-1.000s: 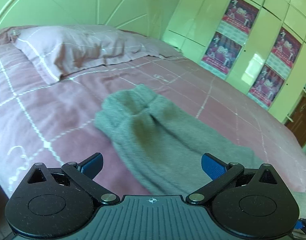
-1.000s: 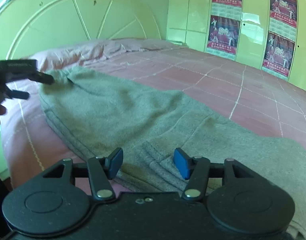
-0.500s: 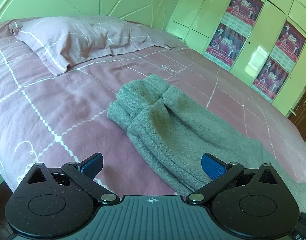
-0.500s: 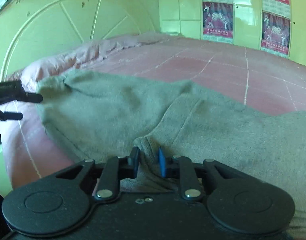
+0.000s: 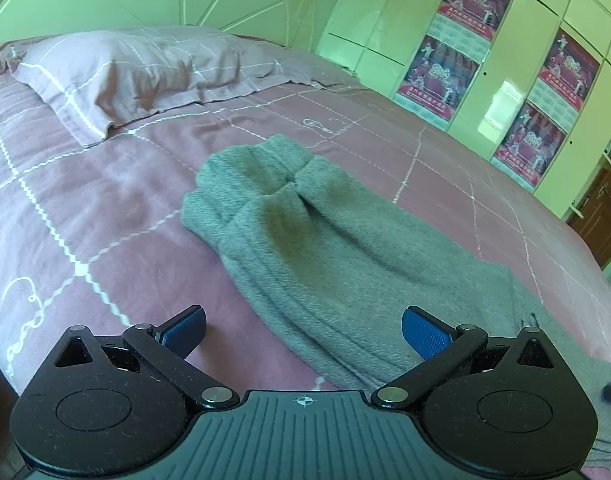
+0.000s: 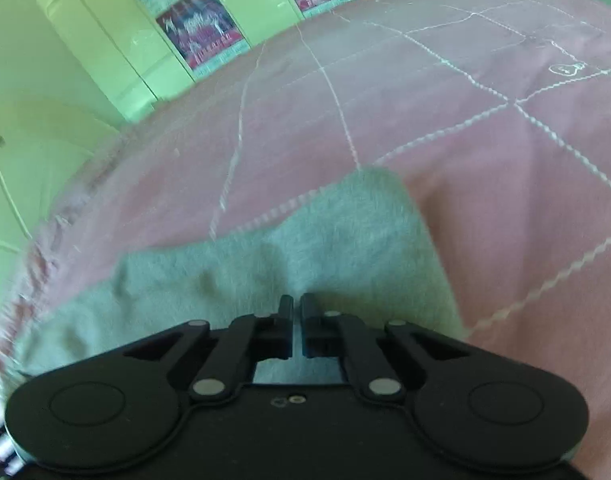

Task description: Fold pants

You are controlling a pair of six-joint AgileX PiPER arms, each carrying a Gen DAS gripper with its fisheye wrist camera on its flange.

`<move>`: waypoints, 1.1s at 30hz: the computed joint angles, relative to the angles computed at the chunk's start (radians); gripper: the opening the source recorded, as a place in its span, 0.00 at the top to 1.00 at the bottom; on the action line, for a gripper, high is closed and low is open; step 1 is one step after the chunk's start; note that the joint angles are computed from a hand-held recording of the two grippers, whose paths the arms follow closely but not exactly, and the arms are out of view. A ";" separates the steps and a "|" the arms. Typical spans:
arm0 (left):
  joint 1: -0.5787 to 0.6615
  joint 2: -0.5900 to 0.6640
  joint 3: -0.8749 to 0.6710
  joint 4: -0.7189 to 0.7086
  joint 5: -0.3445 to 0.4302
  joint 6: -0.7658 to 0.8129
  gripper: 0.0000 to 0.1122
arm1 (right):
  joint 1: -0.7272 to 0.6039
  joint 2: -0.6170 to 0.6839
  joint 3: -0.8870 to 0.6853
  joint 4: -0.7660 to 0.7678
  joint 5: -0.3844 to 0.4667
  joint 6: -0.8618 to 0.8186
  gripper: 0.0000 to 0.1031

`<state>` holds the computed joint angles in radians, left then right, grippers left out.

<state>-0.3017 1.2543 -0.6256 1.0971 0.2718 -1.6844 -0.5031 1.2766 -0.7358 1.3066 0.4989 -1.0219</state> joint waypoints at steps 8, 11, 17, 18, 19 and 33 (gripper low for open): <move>-0.210 0.102 -0.102 0.102 0.171 -0.042 0.08 | 0.043 0.178 -0.136 -0.199 -0.102 0.094 0.95; -0.234 0.127 -0.130 0.071 0.206 -0.040 0.08 | 0.050 0.061 -0.081 -0.111 -0.107 -0.004 0.85; -0.267 0.153 -0.156 0.045 0.261 -0.019 0.08 | 0.143 0.041 -0.012 -0.252 -0.221 -0.009 0.84; -0.267 0.154 -0.157 0.044 0.260 -0.019 0.08 | 0.133 -0.013 0.018 -0.178 -0.177 -0.090 0.82; -0.262 0.156 -0.158 0.039 0.255 -0.010 0.08 | 0.127 -0.079 0.060 -0.118 -0.143 -0.145 0.83; -0.119 -0.001 -0.056 -0.007 0.106 -0.024 0.08 | 0.247 -0.361 0.250 -0.325 -0.184 0.105 0.53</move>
